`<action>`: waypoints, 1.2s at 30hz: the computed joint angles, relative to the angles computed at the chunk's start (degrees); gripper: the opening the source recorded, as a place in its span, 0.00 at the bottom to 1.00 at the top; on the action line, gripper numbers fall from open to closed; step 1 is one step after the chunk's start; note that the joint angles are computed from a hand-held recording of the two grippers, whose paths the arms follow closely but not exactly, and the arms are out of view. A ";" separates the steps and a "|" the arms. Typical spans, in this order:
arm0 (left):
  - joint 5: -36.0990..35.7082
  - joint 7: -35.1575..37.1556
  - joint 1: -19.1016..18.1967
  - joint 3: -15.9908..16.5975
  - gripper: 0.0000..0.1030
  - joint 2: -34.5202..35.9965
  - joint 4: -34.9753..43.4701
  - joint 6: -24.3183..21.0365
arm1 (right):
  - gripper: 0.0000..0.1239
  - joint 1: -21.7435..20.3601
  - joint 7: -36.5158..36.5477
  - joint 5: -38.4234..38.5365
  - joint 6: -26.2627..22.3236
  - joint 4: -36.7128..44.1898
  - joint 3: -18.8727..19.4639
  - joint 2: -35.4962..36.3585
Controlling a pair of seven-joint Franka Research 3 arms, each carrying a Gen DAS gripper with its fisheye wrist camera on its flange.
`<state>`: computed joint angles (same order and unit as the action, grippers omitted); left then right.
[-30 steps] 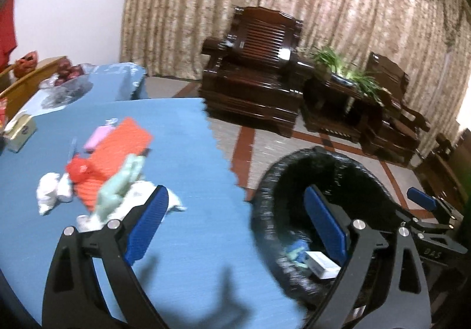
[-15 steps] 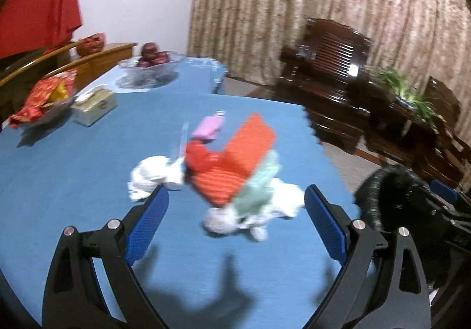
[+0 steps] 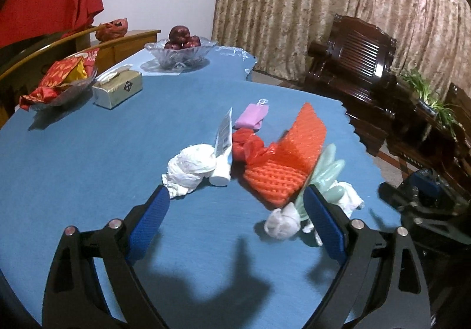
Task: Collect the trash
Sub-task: 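Move both tools back to the remaining trash on the table, then grasp a white tissue with the right gripper while the left grasps another tissue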
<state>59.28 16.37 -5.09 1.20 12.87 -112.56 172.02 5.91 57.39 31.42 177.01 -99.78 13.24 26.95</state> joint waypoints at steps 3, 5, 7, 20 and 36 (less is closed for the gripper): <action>-1.58 1.32 0.40 -0.16 0.83 1.04 0.44 0.28 | 0.75 2.84 2.88 -2.31 -2.21 2.59 -3.21 2.48; -2.89 2.47 0.50 -0.16 0.83 1.65 0.75 0.52 | 0.74 4.32 4.84 -3.94 -3.83 4.50 -4.86 4.17; -3.51 3.03 0.23 0.14 0.83 2.07 0.95 0.59 | 0.74 4.78 6.02 -5.15 -5.43 5.92 -5.53 5.24; -8.77 7.74 -0.51 1.03 0.83 3.72 1.54 0.80 | 0.51 3.53 5.41 -6.08 -13.38 12.37 -3.57 9.42; -20.39 21.51 -0.03 -3.02 0.83 6.07 2.28 1.22 | 0.09 0.90 -3.64 2.74 -14.44 8.46 -1.68 5.12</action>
<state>38.89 37.88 -5.12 -1.81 18.95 -110.28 173.25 6.81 53.75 34.16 162.57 -91.32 11.56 32.06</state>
